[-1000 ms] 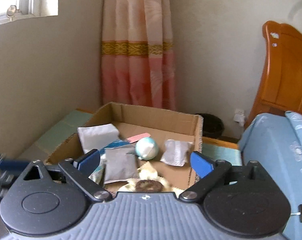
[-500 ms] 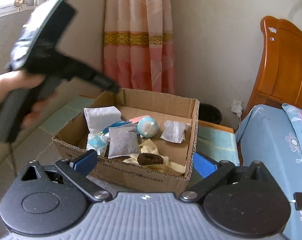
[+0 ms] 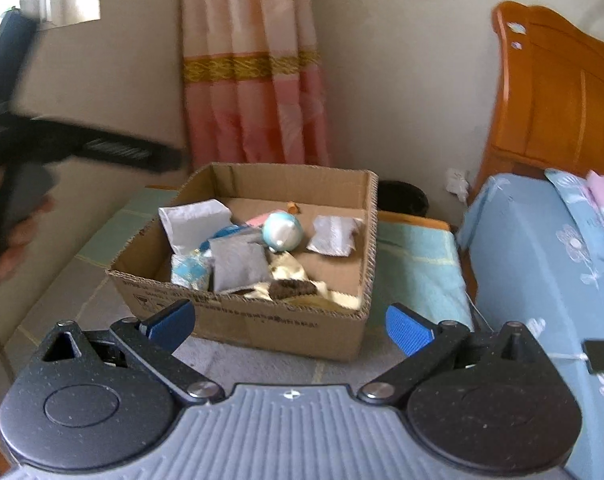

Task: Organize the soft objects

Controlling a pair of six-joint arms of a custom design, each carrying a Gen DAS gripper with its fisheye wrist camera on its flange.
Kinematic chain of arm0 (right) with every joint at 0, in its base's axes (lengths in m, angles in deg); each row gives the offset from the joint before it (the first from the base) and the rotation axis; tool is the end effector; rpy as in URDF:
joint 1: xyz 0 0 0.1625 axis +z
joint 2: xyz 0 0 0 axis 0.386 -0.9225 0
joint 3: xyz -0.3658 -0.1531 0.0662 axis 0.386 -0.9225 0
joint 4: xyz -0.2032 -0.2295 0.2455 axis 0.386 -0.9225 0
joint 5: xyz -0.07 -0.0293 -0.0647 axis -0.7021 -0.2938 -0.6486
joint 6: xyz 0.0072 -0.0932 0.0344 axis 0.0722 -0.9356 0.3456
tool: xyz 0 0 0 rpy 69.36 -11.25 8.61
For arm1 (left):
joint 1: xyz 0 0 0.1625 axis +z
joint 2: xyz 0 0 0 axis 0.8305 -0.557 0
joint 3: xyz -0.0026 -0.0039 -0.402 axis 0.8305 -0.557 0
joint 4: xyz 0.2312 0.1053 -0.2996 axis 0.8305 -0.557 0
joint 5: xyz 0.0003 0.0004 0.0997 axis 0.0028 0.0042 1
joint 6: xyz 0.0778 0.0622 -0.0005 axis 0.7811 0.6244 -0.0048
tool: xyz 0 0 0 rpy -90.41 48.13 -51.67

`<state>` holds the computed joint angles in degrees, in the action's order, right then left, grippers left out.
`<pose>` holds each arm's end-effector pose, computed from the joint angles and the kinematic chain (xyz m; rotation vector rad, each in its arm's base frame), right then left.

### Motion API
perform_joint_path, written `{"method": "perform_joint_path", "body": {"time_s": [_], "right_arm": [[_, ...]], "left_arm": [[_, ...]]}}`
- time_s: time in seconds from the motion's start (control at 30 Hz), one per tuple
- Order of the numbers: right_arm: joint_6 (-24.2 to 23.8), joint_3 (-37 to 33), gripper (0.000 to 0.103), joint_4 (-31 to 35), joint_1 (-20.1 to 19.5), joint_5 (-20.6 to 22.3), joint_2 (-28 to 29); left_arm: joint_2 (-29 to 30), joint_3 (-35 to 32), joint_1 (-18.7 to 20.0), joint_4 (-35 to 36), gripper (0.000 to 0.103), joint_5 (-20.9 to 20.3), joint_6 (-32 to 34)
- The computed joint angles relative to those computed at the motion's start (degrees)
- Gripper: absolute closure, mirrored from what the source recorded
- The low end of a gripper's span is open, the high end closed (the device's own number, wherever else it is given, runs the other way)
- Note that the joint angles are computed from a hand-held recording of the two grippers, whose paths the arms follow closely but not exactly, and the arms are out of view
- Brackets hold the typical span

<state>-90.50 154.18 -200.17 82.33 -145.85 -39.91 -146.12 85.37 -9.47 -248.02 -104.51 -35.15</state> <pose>0.2131 -0.4648 0.1250 0.7226 -2.2941 0.8985 -0.1754 -0.5035 0.1856 0.6346 2.0658 -1.0327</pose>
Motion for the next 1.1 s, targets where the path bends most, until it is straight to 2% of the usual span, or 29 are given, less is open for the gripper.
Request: {"method": "perform_joint_path", "body": {"time_s": [0.1, 0.2, 0.3, 0.37, 0.57, 0.77, 1.1], "right_arm": [[2.47, -0.54, 0.0, -0.16, 1.8, -5.87, 0.62], [5.34, -1.2, 0.0, -0.43, 3.66, -12.2, 1.55], [7.8, -0.65, 0.0, -0.27, 5.11, -14.64, 1.13], [8.51, -0.04, 0.0, 0.28, 6.05, -14.79, 0.49], [7.82, 0.37, 0.0, -1.48, 8.52, -16.02, 0.55], [8.87, -0.04, 0.0, -0.15, 9.21, -16.57, 0.56], [9.29, -0.01, 0.0, 0.38, 9.6, -16.87, 0.56]], "left_arm": [[-5.04, 6.49, -4.05, 8.54, 0.001, 4.41, -12.37], [-10.12, 11.13, -7.23, 19.86, 0.001, 5.61, -25.25], [-13.08, 13.02, -9.13, 30.23, 0.001, 7.38, -35.16], [-14.52, 13.87, -10.12, 34.13, 0.001, 8.07, -39.17], [-16.8, 14.79, -11.96, 37.98, 0.001, 8.54, -42.84], [-16.87, 14.25, -12.16, 40.34, 0.001, 9.44, -44.76], [-16.49, 14.25, -12.4, 40.32, 0.001, 10.06, -44.47]]}}
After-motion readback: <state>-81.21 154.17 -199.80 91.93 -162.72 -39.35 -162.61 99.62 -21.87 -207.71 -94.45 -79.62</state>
